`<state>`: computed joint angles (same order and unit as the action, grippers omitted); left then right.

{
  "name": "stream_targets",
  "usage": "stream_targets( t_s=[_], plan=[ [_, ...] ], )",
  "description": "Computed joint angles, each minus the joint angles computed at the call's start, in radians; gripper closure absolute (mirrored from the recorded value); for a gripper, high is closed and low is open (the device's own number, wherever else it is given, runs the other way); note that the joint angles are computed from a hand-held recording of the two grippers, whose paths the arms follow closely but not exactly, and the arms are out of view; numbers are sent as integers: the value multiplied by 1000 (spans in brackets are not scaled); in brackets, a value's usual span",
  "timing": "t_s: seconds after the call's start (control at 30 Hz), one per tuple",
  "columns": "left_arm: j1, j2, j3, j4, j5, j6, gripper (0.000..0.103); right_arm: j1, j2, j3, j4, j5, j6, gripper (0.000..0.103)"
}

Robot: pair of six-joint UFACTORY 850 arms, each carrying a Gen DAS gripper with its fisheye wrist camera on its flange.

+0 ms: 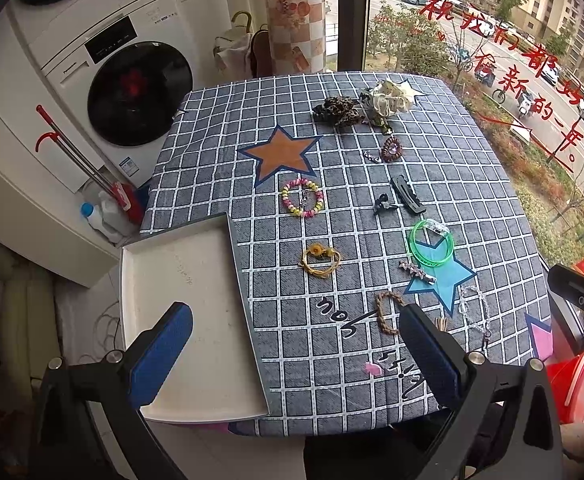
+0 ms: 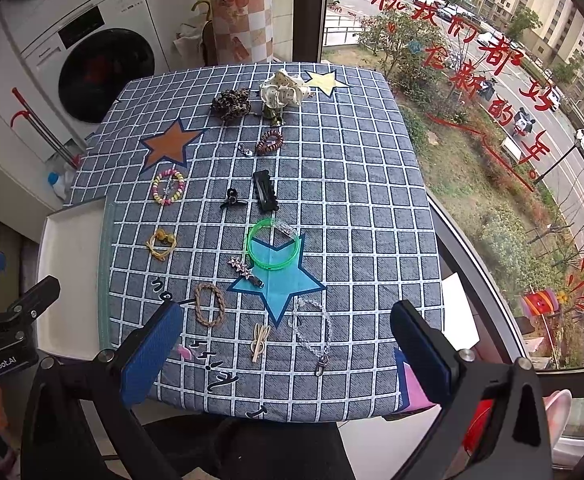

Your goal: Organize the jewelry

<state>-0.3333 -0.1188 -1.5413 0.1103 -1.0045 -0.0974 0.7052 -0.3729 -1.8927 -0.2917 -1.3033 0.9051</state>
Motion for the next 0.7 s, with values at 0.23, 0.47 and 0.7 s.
stream_targets(
  t_s=[0.23, 0.47, 0.7],
  plan=[
    [12, -10, -9, -31, 2, 17, 0, 2, -11, -16, -3, -23, -2, 0],
    [25, -16, -13, -60, 13, 42, 0, 11, -40, -58, -14, -61, -18, 0],
    [60, -29, 4, -109, -1, 89, 0, 7, -34, -40, 0, -31, 18, 0]
  ],
)
